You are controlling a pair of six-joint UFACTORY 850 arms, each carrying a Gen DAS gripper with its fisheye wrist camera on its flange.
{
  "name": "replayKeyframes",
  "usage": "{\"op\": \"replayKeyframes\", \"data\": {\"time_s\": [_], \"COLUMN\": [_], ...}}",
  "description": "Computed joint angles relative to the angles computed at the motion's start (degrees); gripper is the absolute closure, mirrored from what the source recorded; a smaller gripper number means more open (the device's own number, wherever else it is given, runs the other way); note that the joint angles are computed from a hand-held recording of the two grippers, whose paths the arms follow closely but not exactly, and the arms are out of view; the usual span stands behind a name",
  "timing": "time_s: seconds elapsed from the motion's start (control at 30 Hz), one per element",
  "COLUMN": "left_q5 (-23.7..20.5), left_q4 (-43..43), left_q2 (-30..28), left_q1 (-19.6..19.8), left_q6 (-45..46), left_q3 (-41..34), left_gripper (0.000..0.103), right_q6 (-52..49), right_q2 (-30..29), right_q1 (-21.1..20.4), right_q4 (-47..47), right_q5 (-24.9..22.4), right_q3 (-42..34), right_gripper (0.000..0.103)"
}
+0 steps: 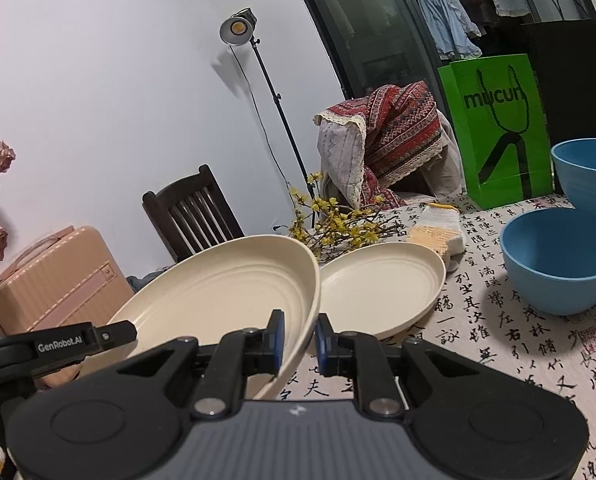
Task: Organize plates and bowls
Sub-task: 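Lift the held plate with the left tool while the right tool lifts its plate, then carry the left tool's plate toward the blue bowls while the right tool carries its plate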
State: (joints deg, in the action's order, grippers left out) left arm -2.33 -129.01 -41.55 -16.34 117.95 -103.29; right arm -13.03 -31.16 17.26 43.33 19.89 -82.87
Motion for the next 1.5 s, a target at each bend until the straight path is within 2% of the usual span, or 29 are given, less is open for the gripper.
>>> {"op": "replayKeyframes", "data": {"time_s": [0.2, 0.47, 0.63, 0.83, 1.0, 1.13, 1.33, 1.5], "left_q5": [-0.9, -2.1, -2.8, -3.7, -5.4, -6.5, -9.2, -10.1], "left_q4": [-14.6, -25.5, -27.5, -24.7, -33.9, -29.6, -32.3, -28.6], "left_q2": [1.8, 3.8, 4.7, 5.6, 6.8, 7.5, 8.9, 9.5], "left_q1": [-0.4, -1.0, -1.3, -1.6, -2.0, -2.0, -2.3, -2.3], "left_q6": [14.7, 25.7, 27.6, 24.7, 34.0, 29.6, 32.5, 28.4], "left_q3": [2.9, 6.2, 7.7, 9.3, 11.4, 12.7, 15.3, 16.4], "left_gripper": [0.083, 0.083, 0.083, 0.083, 0.083, 0.083, 0.083, 0.083], "right_q6": [0.2, 1.2, 0.6, -0.2, 1.4, 2.0, 4.5, 4.6], "right_q2": [1.9, 4.0, 5.3, 6.5, 7.7, 8.8, 10.3, 11.1], "right_q1": [0.3, 0.5, 0.9, 1.1, 1.1, 1.3, 1.5, 1.7], "right_q4": [0.0, -0.5, 0.1, 1.1, -0.2, -0.8, -2.6, -2.7], "right_q5": [1.2, 2.7, 3.7, 4.5, 5.6, 7.0, 8.6, 10.2], "right_q3": [2.6, 5.8, 7.6, 9.3, 11.3, 13.0, 15.5, 17.1], "right_gripper": [0.087, 0.087, 0.087, 0.087, 0.087, 0.087, 0.087, 0.087]}}
